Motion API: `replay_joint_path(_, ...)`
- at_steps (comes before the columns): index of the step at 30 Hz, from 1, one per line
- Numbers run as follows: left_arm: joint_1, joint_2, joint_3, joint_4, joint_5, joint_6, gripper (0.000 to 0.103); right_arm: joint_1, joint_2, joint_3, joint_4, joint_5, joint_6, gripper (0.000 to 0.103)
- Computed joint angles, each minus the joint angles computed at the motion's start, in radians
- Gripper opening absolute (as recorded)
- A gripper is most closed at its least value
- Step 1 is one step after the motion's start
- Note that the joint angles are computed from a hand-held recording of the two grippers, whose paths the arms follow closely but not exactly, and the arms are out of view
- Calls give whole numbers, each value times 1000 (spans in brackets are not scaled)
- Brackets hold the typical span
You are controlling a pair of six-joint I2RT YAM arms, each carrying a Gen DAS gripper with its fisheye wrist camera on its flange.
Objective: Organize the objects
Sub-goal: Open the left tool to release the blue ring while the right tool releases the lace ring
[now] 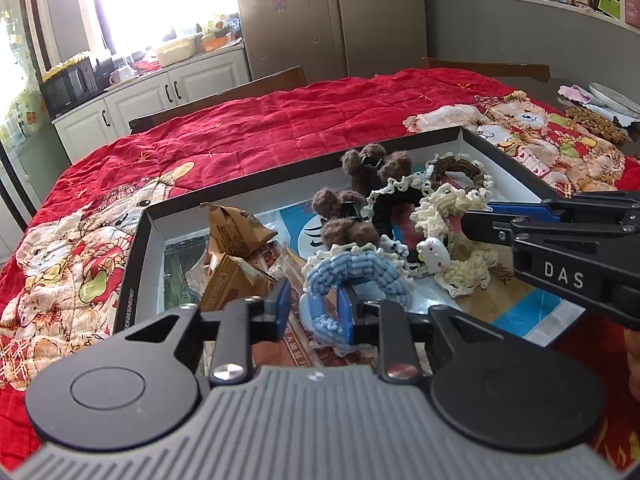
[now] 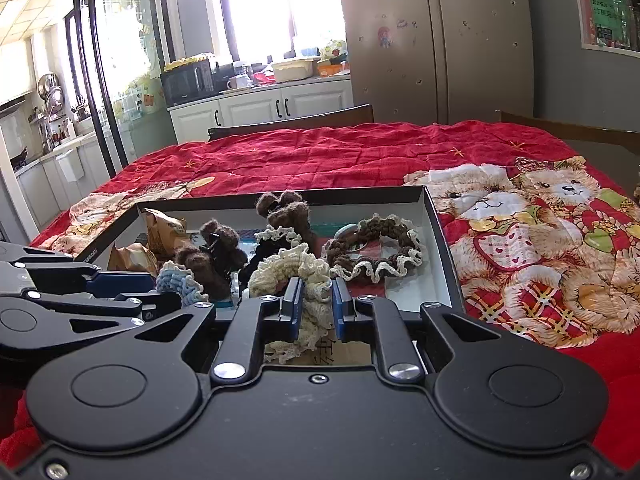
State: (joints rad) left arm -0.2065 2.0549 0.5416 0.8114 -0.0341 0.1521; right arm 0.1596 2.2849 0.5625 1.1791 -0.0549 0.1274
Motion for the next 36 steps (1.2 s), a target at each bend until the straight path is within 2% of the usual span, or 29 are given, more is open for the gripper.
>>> replay_joint_path(5, 3, -19, -27, 23, 9, -4, 56, 7, -17, -27, 29, 12, 0, 20)
replay_joint_path(9, 0, -50, -65, 54, 8, -9, 58, 8, -39, -50, 38, 15, 3, 24)
replay_joint_path(15, 3, -114, -128, 97, 20, -28, 67, 2, -93, -100, 49, 11, 5, 26)
replay_joint_path(20, 2, -184, -197, 140, 26, -42, 76, -2, -151, -164, 75, 3, 8, 32)
replay_joint_path(36, -4, -395, -376, 195, 56, -67, 83, -19, -320, -373, 142, -16, -22, 36)
